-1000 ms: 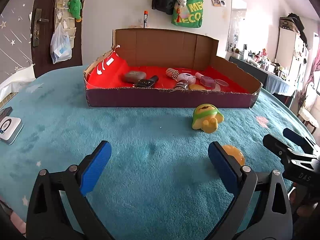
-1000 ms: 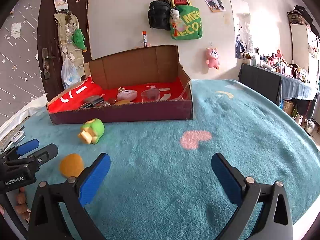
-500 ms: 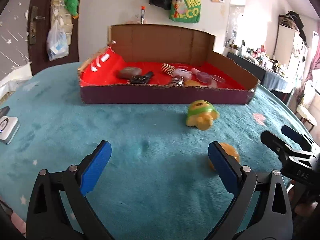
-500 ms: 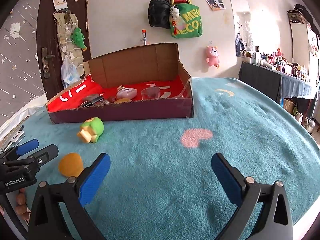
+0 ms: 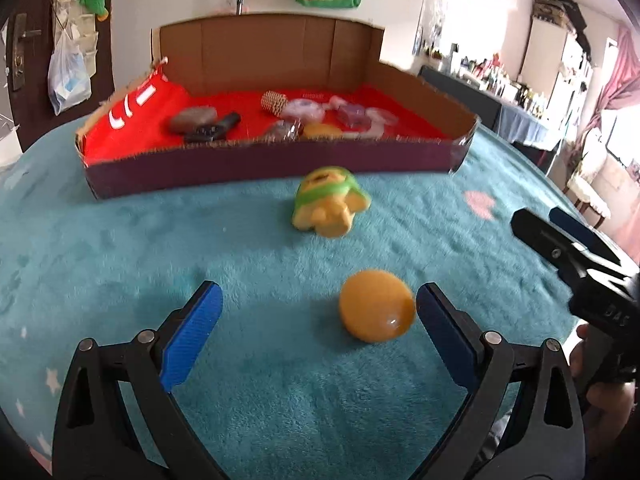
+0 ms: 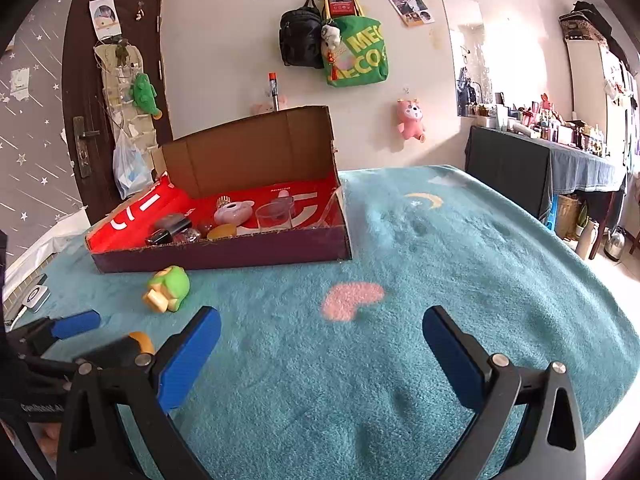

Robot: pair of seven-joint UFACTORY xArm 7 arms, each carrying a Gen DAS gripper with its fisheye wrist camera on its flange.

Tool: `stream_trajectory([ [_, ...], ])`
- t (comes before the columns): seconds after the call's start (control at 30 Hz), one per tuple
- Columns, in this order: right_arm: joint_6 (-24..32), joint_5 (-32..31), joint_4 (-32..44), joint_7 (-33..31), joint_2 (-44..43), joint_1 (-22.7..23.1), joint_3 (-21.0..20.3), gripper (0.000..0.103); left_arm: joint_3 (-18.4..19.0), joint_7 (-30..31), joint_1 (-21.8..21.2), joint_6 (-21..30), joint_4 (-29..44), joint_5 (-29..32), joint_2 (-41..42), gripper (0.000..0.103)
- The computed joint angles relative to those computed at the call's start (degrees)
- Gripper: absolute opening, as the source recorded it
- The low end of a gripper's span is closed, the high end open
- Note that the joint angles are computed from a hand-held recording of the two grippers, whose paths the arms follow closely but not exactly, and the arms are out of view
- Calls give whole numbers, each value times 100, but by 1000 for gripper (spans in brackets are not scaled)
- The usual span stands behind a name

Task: Organize rigid objects
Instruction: 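Move the left tool to the orange puff while the right tool approaches the green toy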

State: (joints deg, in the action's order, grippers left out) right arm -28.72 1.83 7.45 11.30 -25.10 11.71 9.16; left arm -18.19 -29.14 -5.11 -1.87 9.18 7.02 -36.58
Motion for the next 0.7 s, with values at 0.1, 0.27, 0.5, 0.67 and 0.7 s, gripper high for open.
stream_trajectory([
  [0.1, 11, -211, 26, 48, 78, 136, -194, 103, 76, 79, -33, -59, -38, 23, 3, 99],
  [0.27, 36, -243, 68, 37, 155, 141, -124, 103, -443, 9, 607, -3, -115, 154, -274, 99],
  [0.5, 213, -435, 212, 107, 209, 304, -241, 103, 282, 361, 733, 238, -134, 257, -354, 99],
  [0.67, 412, -1115, 461, 386, 304, 895, -886, 103, 335, 464, 908, 348, -177, 228, -547, 99],
  [0.7, 499, -1373, 542, 524, 330, 1124, -1161, 103, 406, 511, 841, 375, -203, 217, -592, 99],
])
